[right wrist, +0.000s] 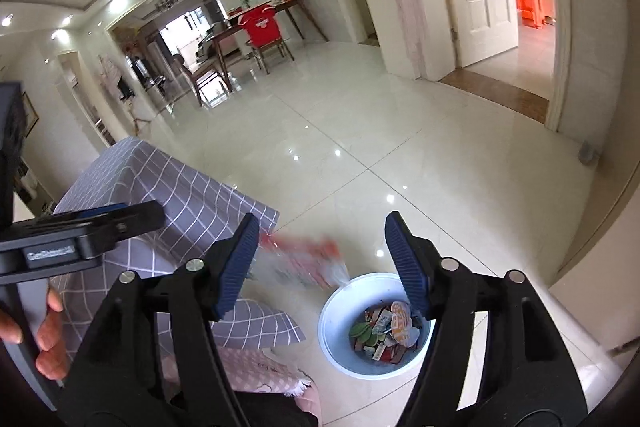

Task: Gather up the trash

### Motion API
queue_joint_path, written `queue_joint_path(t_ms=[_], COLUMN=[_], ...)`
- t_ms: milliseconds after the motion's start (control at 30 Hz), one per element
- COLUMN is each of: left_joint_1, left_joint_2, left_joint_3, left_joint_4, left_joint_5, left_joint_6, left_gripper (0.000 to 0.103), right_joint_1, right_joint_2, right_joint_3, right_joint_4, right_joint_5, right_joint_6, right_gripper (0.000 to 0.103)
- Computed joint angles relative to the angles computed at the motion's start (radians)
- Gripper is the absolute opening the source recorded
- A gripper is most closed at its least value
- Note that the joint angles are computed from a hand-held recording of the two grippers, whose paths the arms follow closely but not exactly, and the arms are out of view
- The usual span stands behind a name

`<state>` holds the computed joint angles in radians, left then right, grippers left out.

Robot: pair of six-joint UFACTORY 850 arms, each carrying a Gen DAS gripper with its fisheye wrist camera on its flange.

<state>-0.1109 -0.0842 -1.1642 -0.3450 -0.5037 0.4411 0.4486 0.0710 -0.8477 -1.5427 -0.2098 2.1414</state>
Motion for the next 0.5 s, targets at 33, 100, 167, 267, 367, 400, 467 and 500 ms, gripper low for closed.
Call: queue_joint_path(t_ms=[33,100,167,267,367,400,467,500], left_joint_1=[0.002,0.002,0.002,0.01,0.014,0.016,0.02,0.025], left_joint_2=[0.008,0.03,0.064,0.12,0.2,0.233,0.298,0.333], left_joint_3=[0.006,0.021,0.041,0.069,0.11,0.127,0.161,0.176], left_joint_4=[0.017,0.066,0.102,0.142,0.2,0.232,0.286,0.306], left_joint_5=[0.008,0.031,0.055,0.063,0.086,0.101,0.129,0.137], left_joint_6=[-0.011,-0.045,-0.073,-0.112,-0.158,-0.184,-0.225,-0.239], left_gripper=[0.073,0.076,0.078,0.079,0.08,0.082,0.084,0.086], right_joint_1=[0.004,0.005,0.012,0.035,0.072,0.086,0.119,0.141], right_joint_2=[-0.001,0.006,0.019,0.05,0.091,0.101,0.13,0.149], right_joint_3=[0.002,0.006,0.008,0.008,0.006,0.003,0.001,0.002], right_joint_4=[0.006,0.065,0.131,0.225,0.277,0.283,0.282,0.273], right_joint_5=[-0.002,0.003,0.008,-0.007,-0.035,-0.048,-0.074,-0.092], right_joint_6=[-0.002,-0.052,-0.12,-0.22,-0.281,-0.289,-0.299,-0.296], right_gripper=[0.066,0.066,0.066,0.067,0.071,0.072,0.074,0.075])
